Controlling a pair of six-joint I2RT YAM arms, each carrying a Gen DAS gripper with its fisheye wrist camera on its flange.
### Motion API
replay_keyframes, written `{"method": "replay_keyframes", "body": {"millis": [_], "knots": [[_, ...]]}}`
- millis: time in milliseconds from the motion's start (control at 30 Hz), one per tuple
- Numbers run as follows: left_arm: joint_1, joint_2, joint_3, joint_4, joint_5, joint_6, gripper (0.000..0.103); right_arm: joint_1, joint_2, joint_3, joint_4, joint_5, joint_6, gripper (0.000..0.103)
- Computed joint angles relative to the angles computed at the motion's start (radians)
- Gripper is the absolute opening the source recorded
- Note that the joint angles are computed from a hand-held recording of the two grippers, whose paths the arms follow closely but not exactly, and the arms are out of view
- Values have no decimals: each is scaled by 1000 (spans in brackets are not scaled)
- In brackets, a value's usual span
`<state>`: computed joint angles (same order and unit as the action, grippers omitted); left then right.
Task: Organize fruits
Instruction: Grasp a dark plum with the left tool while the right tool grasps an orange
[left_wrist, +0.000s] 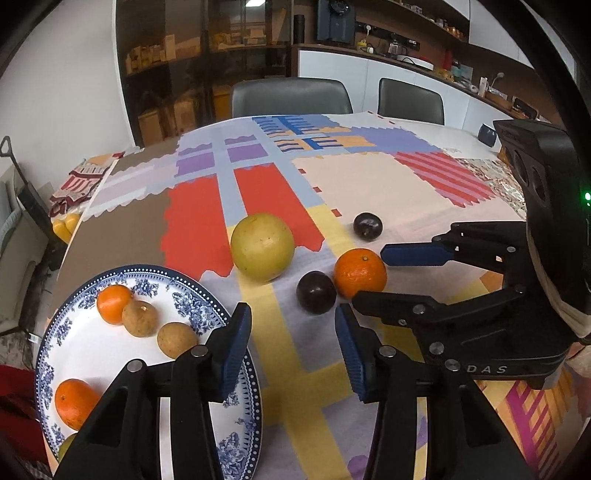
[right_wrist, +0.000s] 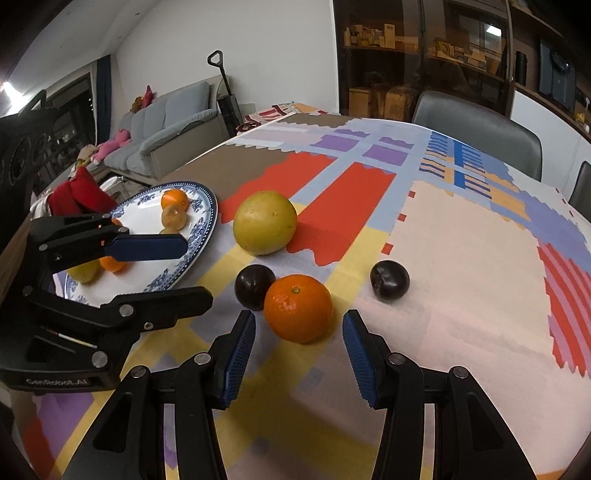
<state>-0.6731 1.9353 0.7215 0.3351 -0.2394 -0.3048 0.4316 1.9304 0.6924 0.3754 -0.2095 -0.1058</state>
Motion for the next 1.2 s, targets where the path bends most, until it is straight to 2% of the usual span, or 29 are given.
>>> {"method": "replay_keyframes", "body": {"millis": [167,267,533,700,733,933,1200], "knots": [[2,15,16,-11,6,-5,46,-5,32,28,2,-15,9,50],[-2,29,33,-17,11,-10,46,-20,45,36,-5,-53,17,41],[-25,110,157,-95,-27,-57,46,-67,-8,-51,55,-32,65,41],[-25,177,243,-152,-44,-84,34,-104,-29,-77,66,-28,88,41],[-24,192,261,-168,-45,-93,28,-110,-36,-83,69,-30,95,41],[-25,179,229,-129,-20,-127,27,-117,-60,-102,69,-33,117,41],[-63,66,138,-117,-52,-153,27,-97,-125,-150,66,-36,129,41]]}}
